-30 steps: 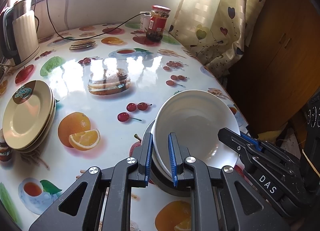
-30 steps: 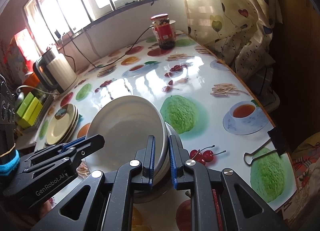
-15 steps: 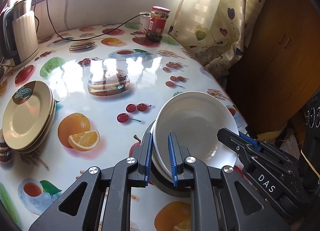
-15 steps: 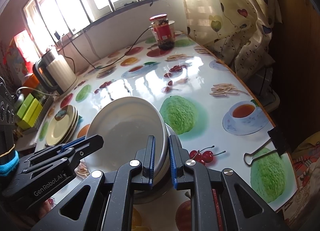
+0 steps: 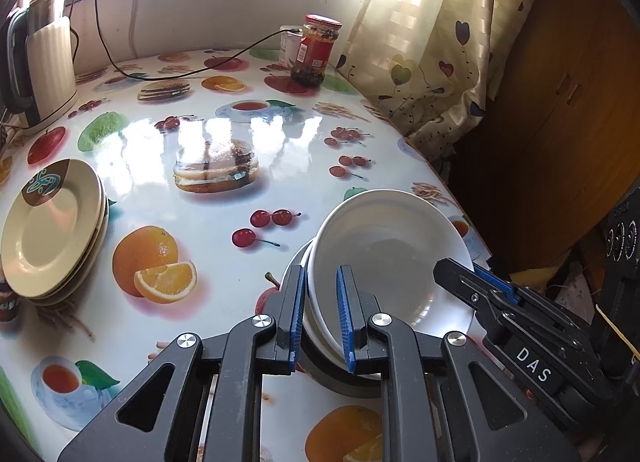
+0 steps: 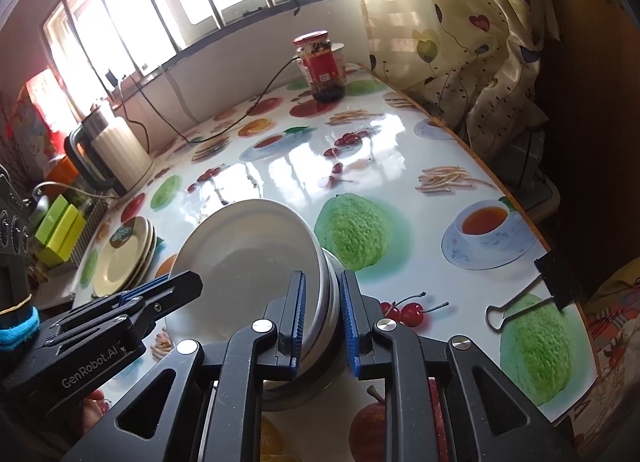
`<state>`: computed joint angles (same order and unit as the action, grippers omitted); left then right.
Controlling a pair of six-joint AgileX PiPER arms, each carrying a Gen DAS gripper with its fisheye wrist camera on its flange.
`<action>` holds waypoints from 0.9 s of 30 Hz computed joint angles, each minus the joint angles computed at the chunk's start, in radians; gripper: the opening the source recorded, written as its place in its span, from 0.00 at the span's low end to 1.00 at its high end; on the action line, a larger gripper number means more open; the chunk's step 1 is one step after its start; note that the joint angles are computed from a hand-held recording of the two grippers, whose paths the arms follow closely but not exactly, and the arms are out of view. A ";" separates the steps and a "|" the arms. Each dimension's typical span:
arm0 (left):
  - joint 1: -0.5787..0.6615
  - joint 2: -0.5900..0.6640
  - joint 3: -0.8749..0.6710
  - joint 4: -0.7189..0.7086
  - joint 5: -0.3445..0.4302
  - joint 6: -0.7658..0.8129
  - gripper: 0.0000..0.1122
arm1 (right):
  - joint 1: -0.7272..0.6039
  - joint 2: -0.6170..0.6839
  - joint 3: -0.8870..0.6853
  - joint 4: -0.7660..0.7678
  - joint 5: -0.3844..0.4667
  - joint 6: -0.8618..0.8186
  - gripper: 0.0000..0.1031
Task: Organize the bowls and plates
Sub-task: 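Hold the nested bowls at the rim with both tools, settling them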
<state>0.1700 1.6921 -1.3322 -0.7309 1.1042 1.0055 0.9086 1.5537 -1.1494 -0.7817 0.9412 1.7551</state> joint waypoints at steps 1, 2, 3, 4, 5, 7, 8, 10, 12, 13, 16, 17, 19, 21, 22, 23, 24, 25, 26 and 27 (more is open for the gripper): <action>0.000 -0.002 0.003 -0.001 -0.002 0.000 0.15 | -0.002 -0.006 0.006 -0.002 -0.001 0.002 0.21; 0.001 -0.002 0.002 -0.002 0.001 0.002 0.15 | -0.001 -0.005 0.006 -0.004 0.000 0.005 0.22; 0.002 -0.003 0.002 -0.002 0.001 0.002 0.15 | 0.000 -0.008 0.009 -0.006 0.001 0.010 0.22; 0.004 -0.006 0.004 -0.003 -0.001 0.002 0.15 | 0.001 -0.008 0.009 -0.008 0.003 0.012 0.22; 0.008 -0.007 0.003 -0.009 0.002 0.005 0.15 | 0.004 -0.012 0.011 -0.014 0.008 0.021 0.22; 0.012 -0.009 0.002 -0.014 0.007 0.006 0.15 | 0.014 -0.023 0.021 -0.031 0.015 0.043 0.22; 0.014 -0.008 -0.001 -0.015 0.009 0.006 0.15 | 0.018 -0.025 0.021 -0.036 0.020 0.048 0.22; 0.016 -0.007 -0.005 -0.018 0.020 0.006 0.15 | 0.027 -0.030 0.022 -0.043 0.028 0.059 0.22; 0.017 -0.011 -0.004 -0.015 0.024 0.005 0.15 | 0.030 -0.032 0.025 -0.045 0.021 0.060 0.21; 0.019 -0.012 -0.004 -0.018 0.028 0.008 0.15 | 0.032 -0.034 0.027 -0.047 0.017 0.063 0.21; 0.022 -0.009 -0.012 -0.018 0.040 0.005 0.15 | 0.037 -0.037 0.028 -0.055 0.007 0.068 0.20; 0.022 -0.008 -0.014 -0.014 0.039 0.002 0.15 | 0.041 -0.038 0.027 -0.057 0.005 0.070 0.19; 0.024 -0.011 -0.017 -0.009 0.045 -0.009 0.15 | 0.047 -0.034 0.018 -0.058 0.017 0.067 0.19; 0.026 -0.010 -0.019 -0.009 0.048 -0.011 0.15 | 0.047 -0.037 0.020 -0.059 0.014 0.069 0.19; 0.028 -0.012 -0.018 -0.011 0.049 -0.011 0.15 | 0.048 -0.042 0.024 -0.062 0.011 0.076 0.19; 0.028 -0.012 -0.017 -0.009 0.047 -0.011 0.15 | 0.050 -0.044 0.025 -0.064 0.011 0.080 0.19; 0.025 -0.011 -0.020 0.000 0.047 -0.021 0.15 | 0.052 -0.044 0.022 -0.066 0.013 0.079 0.19; 0.024 -0.012 -0.023 0.007 0.053 -0.031 0.16 | 0.053 -0.043 0.020 -0.067 0.016 0.078 0.19; 0.022 -0.012 -0.024 0.010 0.057 -0.033 0.16 | 0.056 -0.042 0.018 -0.070 0.019 0.079 0.19; 0.020 -0.015 -0.021 0.013 0.053 -0.031 0.17 | 0.055 -0.041 0.017 -0.069 0.021 0.077 0.20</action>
